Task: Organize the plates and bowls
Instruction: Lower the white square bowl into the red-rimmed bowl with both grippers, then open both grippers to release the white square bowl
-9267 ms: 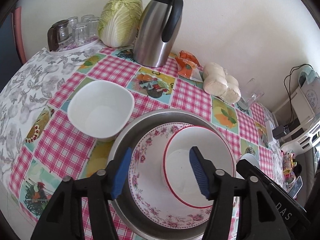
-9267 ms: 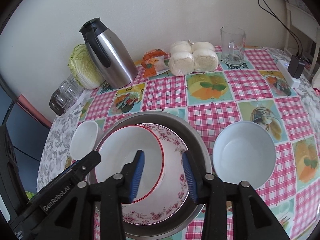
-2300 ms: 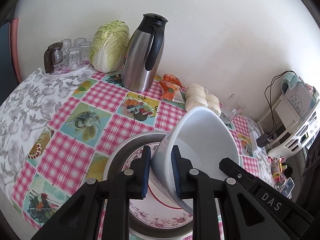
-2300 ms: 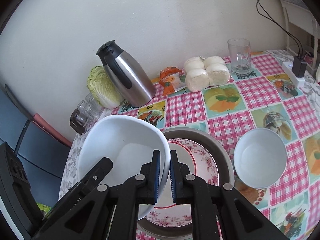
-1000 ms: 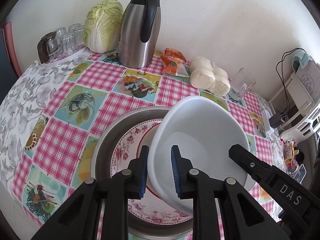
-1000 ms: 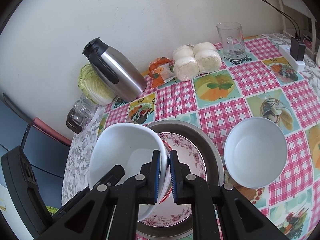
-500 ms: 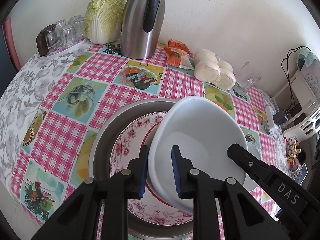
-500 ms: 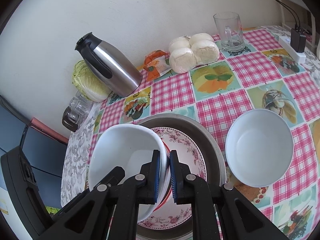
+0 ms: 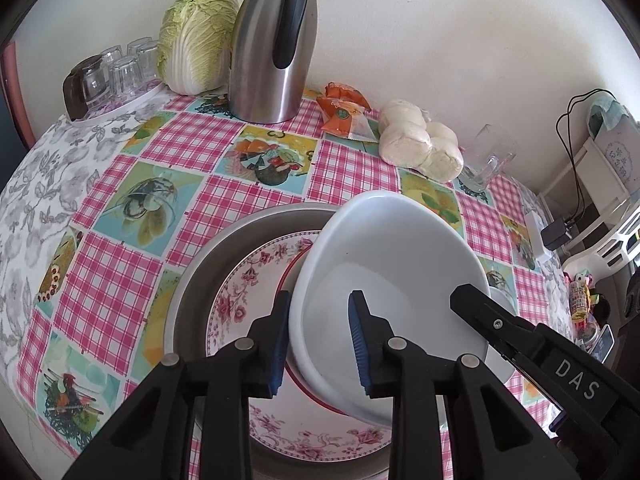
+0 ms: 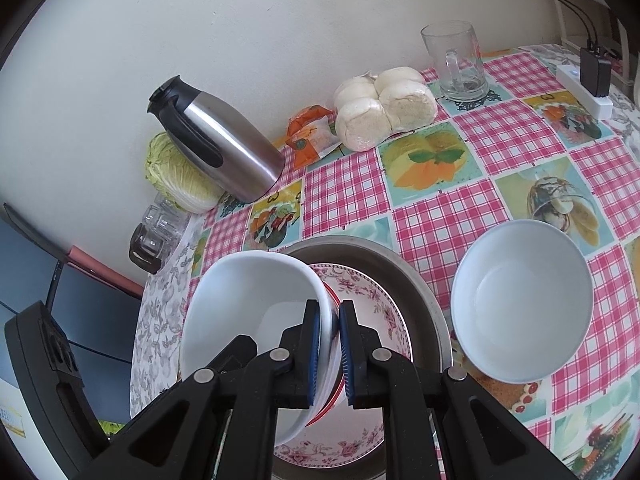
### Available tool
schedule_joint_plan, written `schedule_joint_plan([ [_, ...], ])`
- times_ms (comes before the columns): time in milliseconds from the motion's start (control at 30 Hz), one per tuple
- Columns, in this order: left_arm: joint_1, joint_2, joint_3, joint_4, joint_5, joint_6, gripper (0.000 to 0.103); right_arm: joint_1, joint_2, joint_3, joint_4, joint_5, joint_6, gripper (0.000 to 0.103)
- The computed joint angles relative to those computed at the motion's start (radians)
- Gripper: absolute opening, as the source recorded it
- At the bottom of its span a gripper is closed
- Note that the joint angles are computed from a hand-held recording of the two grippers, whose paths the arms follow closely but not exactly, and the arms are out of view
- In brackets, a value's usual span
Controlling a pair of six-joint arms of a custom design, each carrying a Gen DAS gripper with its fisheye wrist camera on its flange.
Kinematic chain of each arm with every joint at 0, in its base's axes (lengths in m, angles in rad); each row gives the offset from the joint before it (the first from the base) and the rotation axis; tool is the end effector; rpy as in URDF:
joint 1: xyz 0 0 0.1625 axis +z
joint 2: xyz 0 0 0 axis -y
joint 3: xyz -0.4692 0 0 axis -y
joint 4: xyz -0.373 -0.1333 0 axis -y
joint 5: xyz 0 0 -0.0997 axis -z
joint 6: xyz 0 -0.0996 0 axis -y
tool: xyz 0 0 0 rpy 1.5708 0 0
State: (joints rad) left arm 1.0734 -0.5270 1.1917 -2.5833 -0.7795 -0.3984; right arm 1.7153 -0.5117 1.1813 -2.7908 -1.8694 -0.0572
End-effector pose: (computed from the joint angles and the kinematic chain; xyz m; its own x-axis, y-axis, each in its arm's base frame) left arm -0.2103 -0.8152 0.1366 -0.8500 -0.2078 -0.4841 0.1289 0.8090 -0.5736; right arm 0.2233 -0.8126 0.1318 -0.9593 -0.0336 0.2802 -0.1779 0.8429 -0.5078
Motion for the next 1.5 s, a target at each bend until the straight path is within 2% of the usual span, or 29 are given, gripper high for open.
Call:
schedule_joint_plan([
  [300, 0.006, -0.020, 0.017, -0.007, -0.044, -0.027, 0.031, -0.005, -0.001, -0.003, 0.006, 0.013, 0.006, 0.013],
  [467, -0.005, -0.037, 0.045, -0.052, -0.015, -0.016, 0.031, -0.011, -0.005, 0.003, 0.003, 0.038, 0.010, 0.013],
  [667, -0.004, -0.055, 0.071, -0.107, -0.017, -0.012, 0.031, -0.006, -0.005, 0.002, 0.004, 0.029, 0.006, 0.013],
  [1033, -0.003, -0.054, 0.067, -0.099, -0.036, -0.008, 0.031, -0.005, -0.011, 0.007, 0.001, 0.040, 0.003, 0.013],
  [1167, -0.005, -0.059, 0.070, -0.087, -0.025, -0.018, 0.031, 0.006, -0.015, 0.012, -0.018, 0.011, -0.010, 0.013],
  [1367, -0.011, -0.069, 0.081, -0.092, -0.003, -0.026, 0.049, 0.028, -0.020, 0.012, -0.026, -0.056, -0.033, 0.013],
  [1433, -0.012, -0.074, 0.086, -0.091, 0.008, -0.033, 0.061, 0.035, -0.017, 0.005, -0.021, -0.096, -0.037, 0.016],
  [1500, -0.014, -0.078, 0.089, -0.085, 0.027, -0.049, 0.068, 0.040, -0.013, 0.001, -0.025, -0.126, -0.044, 0.041],
])
